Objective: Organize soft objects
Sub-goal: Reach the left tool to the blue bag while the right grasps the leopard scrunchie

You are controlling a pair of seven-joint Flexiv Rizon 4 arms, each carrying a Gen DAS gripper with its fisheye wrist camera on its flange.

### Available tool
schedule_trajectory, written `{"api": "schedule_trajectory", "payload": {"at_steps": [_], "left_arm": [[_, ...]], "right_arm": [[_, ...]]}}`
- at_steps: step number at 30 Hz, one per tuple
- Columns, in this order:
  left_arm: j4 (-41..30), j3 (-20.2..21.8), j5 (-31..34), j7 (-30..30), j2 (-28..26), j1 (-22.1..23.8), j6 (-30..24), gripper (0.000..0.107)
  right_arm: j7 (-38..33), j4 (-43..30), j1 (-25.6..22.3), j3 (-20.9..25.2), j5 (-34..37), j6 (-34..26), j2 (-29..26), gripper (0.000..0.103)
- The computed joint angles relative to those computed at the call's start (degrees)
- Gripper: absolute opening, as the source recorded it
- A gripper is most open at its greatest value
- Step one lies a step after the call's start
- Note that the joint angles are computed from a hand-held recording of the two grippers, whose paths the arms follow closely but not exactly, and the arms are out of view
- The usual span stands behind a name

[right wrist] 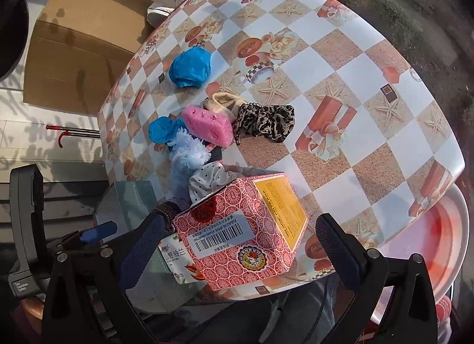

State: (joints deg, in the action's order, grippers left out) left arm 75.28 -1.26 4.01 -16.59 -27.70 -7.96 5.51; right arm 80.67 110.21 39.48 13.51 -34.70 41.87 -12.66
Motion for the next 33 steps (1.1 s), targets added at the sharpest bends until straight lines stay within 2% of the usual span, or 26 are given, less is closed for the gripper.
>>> {"api": "schedule_trajectory", "payload": {"at_steps": [3, 5, 10, 15, 17, 20, 25, 29, 33], "left_arm": [[0.5, 0.4, 2.0, -1.8, 0.0, -1.3, 0.2, 0.102], [-0.2, 0.3, 2.6, -2.9, -0.3, -1.9, -1.8, 0.102], [-0.9, -0.4, 1.2, -4.6, -1.1, -2.3, -3.0, 0.102], [-0.4, -1.6, -2.5, -6.2, -1.6, -2.3, 1.0, 0.102], [-0.5, -2.0, -3.9, -6.6, -2.1, -2.4, 2.3, 0.102], [-0.3, -2.3, -4.9, -7.5, -3.3, -2.8, 5.7, 0.102], [-0.6, -1.9, -3.1, -9.1, -6.6, -4.5, 12.4, 0.102], [-5.3, -1.1, -1.4, -11.4, -11.0, -5.8, 11.6, 0.102], [-7.0, -0.7, 0.2, -12.4, -14.1, -7.1, 13.4, 0.102]], "right_arm": [[2.1, 3.2, -0.6, -0.1, -1.6, 3.4, 1.0, 0.103], [2.4, 4.7, -1.2, 0.0, -1.6, 5.4, 1.5, 0.103], [1.6, 7.7, -2.6, 0.3, -1.3, 8.8, 2.9, 0.103], [-1.5, 10.4, -4.0, 1.4, 2.1, 10.3, 4.6, 0.103], [-4.3, 11.4, -4.6, 2.2, 5.5, 10.8, 5.4, 0.103], [-10.6, 12.7, -5.8, 3.1, 10.8, 11.8, 6.2, 0.103], [-27.1, 13.0, -8.2, 3.3, 19.8, 14.4, 4.9, 0.103], [-41.2, 12.6, -10.1, 2.7, 24.9, 17.9, 1.7, 0.103], [-54.4, 10.7, -12.5, 2.9, 30.7, 21.1, -2.9, 0.103]]}}
